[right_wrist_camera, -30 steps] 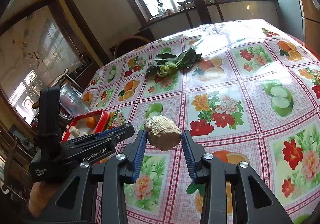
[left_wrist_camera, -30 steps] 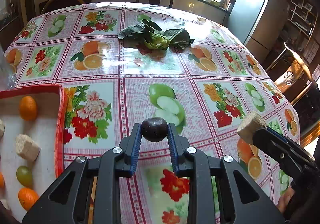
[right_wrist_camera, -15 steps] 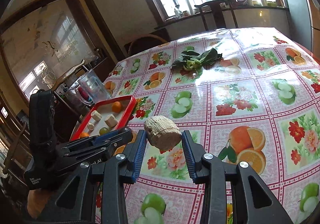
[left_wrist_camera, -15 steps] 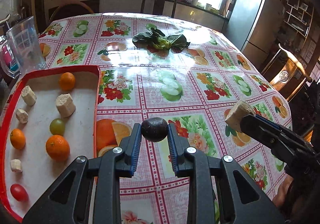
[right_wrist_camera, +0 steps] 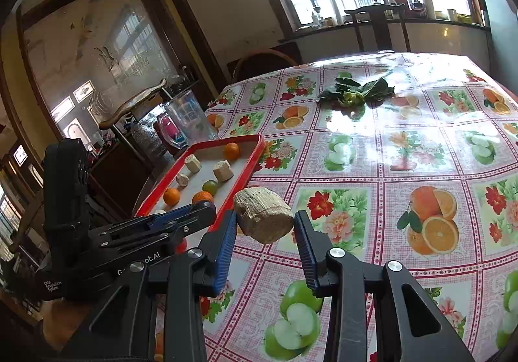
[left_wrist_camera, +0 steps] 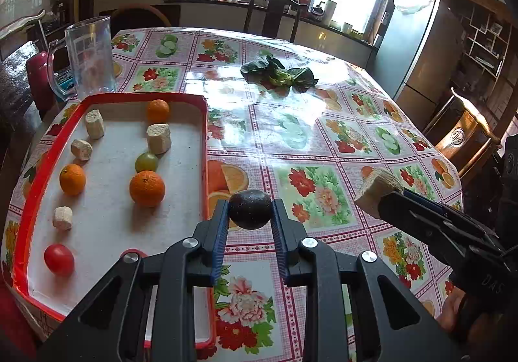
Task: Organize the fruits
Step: 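Carry the plum and ginger root over the tray and release both into it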
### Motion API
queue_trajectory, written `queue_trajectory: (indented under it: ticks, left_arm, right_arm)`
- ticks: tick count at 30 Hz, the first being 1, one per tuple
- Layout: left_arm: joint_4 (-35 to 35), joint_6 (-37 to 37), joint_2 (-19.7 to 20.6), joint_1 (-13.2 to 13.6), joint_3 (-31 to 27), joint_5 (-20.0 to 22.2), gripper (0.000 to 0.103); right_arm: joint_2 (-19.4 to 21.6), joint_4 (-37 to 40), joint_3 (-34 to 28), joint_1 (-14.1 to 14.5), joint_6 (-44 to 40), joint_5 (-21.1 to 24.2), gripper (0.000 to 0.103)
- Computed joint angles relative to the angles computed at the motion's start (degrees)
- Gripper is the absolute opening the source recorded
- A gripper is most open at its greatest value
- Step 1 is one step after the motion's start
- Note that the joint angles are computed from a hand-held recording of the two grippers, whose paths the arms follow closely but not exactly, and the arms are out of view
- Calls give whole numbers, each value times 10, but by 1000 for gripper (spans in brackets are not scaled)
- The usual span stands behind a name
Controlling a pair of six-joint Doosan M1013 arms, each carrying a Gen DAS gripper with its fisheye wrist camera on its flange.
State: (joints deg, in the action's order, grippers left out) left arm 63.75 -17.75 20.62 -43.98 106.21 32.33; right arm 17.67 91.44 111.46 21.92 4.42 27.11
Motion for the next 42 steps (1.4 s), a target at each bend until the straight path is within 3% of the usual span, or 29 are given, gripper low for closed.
queue_trajectory:
  ticks: [18, 42]
  left_arm:
    - [54, -111, -38, -15, 65, 33, 24]
    - [63, -218, -90, -16, 150, 71, 24]
  right_arm:
    - [-1, -51, 2, 35, 22, 3, 37]
    - [25, -150, -28, 85, 86, 20, 37]
